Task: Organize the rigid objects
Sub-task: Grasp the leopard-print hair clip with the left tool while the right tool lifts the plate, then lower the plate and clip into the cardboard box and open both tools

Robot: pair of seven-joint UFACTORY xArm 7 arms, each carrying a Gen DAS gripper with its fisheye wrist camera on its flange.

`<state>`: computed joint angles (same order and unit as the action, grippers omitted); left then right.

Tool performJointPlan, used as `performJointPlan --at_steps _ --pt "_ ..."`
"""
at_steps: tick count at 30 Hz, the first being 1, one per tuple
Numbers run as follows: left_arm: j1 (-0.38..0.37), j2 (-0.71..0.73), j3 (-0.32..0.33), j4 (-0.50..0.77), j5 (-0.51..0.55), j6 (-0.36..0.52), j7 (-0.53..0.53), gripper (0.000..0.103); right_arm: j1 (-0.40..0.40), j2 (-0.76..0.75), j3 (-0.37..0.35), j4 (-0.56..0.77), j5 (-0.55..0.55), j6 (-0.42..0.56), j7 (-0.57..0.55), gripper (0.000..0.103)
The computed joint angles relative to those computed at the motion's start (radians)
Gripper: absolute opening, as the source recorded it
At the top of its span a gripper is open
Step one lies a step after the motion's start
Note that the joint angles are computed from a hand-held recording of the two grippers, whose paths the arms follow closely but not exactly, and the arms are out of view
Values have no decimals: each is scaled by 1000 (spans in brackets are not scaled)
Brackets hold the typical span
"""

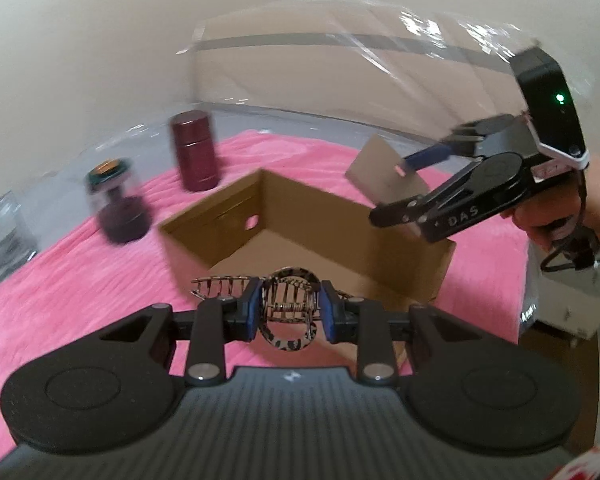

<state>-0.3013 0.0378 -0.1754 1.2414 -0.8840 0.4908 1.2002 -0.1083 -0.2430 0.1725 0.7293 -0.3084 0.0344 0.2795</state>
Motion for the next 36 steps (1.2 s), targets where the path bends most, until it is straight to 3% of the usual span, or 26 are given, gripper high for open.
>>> performJointPlan --at_steps 3,11,14,25,36 --pt "-14 79 -20 79 82 28 -6 25 23 1 -45 -19 11 2 -63 85" --pt "-16 253 -77 225 281 84 25 25 -7 38 -39 -30 -58 15 -169 85" --pt "-15 306 -90 281 350 114 32 25 -75 70 12 -7 -179 23 -132 85" --pt "-86 522 -57 576 645 405 -123 25 -23 152 -47 49 -373 54 -77 85" --pt "-127 618 -33 653 759 476 -206 25 67 218 -123 96 -496 90 -60 85"
